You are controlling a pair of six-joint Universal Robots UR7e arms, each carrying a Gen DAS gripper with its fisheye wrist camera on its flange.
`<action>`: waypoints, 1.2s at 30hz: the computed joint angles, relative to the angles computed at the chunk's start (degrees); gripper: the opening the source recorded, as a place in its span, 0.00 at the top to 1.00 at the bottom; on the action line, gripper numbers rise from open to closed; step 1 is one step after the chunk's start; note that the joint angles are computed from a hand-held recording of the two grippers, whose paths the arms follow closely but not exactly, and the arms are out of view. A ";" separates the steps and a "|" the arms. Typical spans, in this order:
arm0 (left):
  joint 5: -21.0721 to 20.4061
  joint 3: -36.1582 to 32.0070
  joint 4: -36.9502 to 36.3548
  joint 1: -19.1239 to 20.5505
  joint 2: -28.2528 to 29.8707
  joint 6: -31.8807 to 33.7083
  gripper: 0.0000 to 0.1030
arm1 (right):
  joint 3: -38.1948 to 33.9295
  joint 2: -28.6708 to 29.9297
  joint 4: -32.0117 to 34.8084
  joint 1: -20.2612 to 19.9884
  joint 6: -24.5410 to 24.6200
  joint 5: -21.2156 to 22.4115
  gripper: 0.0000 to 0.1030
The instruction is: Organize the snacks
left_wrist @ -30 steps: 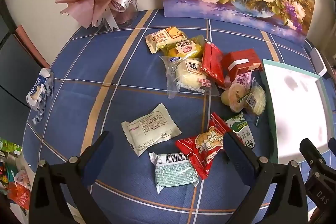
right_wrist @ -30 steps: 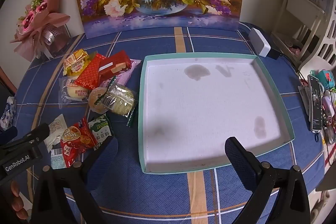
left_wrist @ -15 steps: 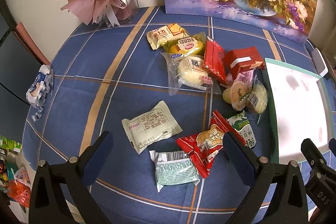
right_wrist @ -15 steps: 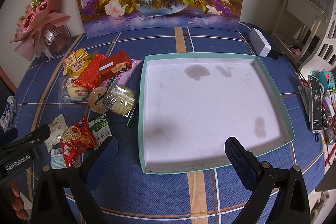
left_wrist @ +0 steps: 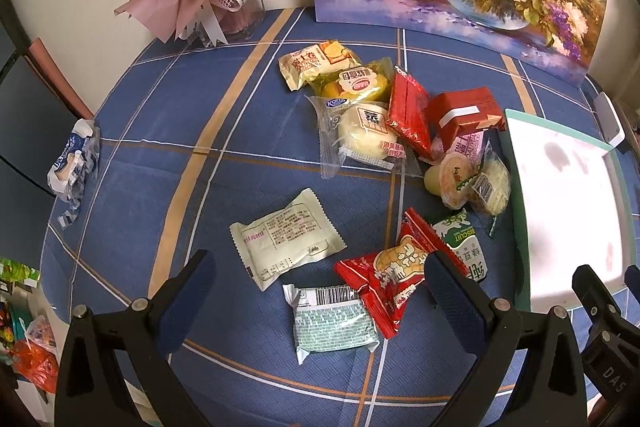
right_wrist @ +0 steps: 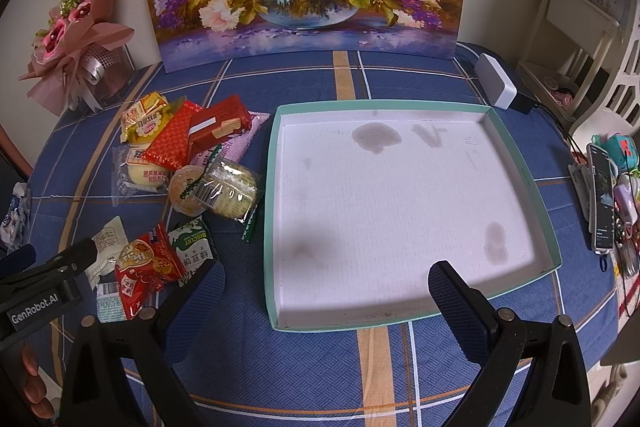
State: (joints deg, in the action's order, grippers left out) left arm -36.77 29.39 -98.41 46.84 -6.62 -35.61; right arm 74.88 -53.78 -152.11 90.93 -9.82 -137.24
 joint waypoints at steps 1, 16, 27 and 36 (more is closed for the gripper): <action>-0.12 -0.10 0.05 0.04 0.02 -0.04 0.00 | -0.02 0.01 0.02 0.00 0.00 0.01 0.00; -0.60 2.16 -4.45 0.39 -1.13 0.05 0.00 | -0.01 0.03 0.07 0.04 0.05 -0.06 0.00; -2.06 4.55 -6.51 1.23 -2.94 -3.13 0.00 | -0.14 0.19 0.09 0.13 0.08 -0.13 0.00; -1.08 8.50 -10.84 1.74 -5.34 -3.85 0.00 | -0.49 0.26 0.96 0.36 -0.22 -0.12 0.00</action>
State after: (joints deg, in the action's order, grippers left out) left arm -37.85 37.89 -109.25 48.57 -11.96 -39.46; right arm 74.39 -53.52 -151.15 91.29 -10.04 -137.37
